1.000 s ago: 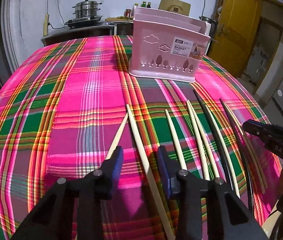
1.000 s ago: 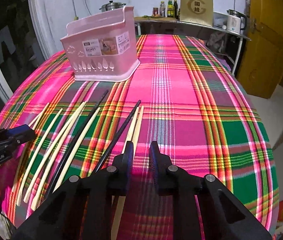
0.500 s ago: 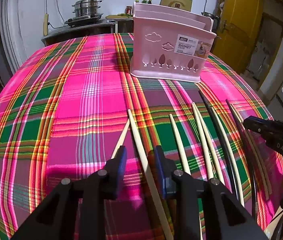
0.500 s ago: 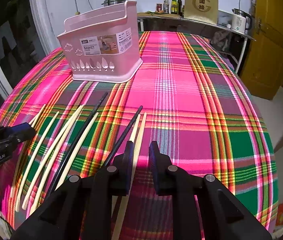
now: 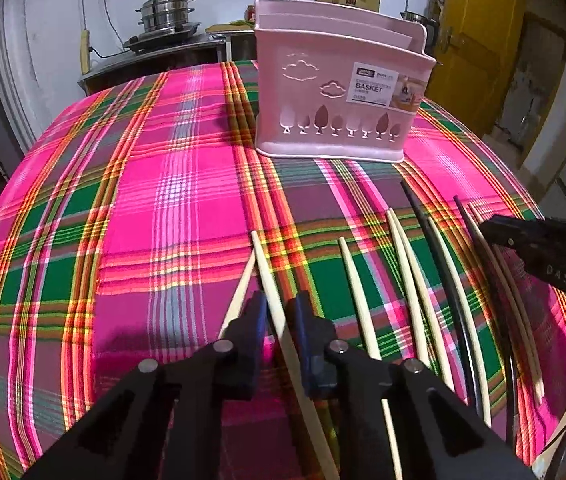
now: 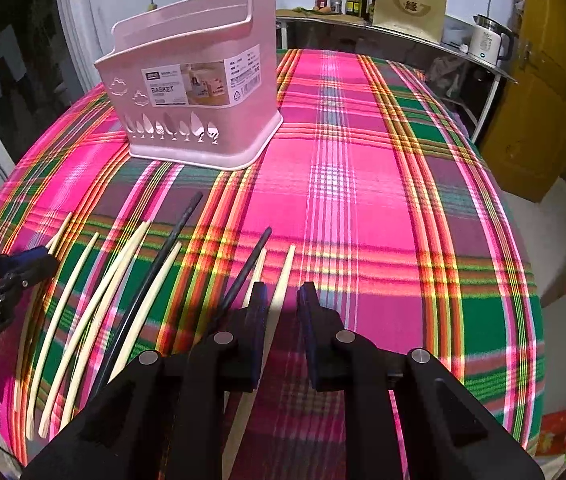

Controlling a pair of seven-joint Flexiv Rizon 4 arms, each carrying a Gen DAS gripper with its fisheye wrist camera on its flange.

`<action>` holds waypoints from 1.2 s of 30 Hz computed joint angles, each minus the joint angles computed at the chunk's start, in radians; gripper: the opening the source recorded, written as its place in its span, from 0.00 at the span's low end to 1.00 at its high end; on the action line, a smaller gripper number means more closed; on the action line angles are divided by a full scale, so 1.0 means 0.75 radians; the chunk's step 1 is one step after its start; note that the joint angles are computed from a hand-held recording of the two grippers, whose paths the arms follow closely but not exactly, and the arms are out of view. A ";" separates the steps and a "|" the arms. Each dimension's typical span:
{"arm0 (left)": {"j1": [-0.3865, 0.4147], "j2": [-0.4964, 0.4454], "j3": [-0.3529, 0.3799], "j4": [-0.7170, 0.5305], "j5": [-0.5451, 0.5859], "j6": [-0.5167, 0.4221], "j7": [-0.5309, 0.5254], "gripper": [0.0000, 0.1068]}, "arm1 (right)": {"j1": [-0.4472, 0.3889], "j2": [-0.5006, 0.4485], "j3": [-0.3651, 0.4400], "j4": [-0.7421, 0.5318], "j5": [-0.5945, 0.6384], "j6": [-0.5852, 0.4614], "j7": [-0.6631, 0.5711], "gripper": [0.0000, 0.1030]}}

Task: Organize utensils
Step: 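Lower the left tool onto a light chopstick and close it while the right tool grasps another, then lift the held chopsticks upright and carry both tools over the pink basket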

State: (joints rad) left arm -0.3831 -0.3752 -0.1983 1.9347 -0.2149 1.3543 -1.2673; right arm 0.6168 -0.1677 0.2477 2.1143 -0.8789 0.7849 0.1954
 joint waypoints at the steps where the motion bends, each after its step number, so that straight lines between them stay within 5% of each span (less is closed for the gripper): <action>1: 0.002 0.000 -0.005 -0.001 -0.003 -0.007 0.003 0.10 | -0.003 -0.003 -0.001 -0.004 0.007 0.003 -0.011 0.17; 5: 0.035 0.001 -0.056 -0.002 -0.059 -0.038 0.061 0.08 | -0.011 -0.007 -0.007 -0.008 0.015 0.025 -0.026 0.07; 21: 0.142 0.165 -0.269 0.150 -0.600 0.032 0.509 0.06 | -0.007 0.100 0.021 -0.002 -0.182 0.018 0.114 0.06; 36: -0.023 0.298 -0.175 0.131 -1.042 0.074 0.894 0.06 | 0.002 0.187 0.082 -0.052 -0.345 -0.113 0.159 0.06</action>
State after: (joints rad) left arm -0.4005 -0.1516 -0.3298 2.0326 -0.9962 1.4100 -0.5966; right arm 0.6181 -0.0271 0.3093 2.0755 -1.1376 0.7003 0.3147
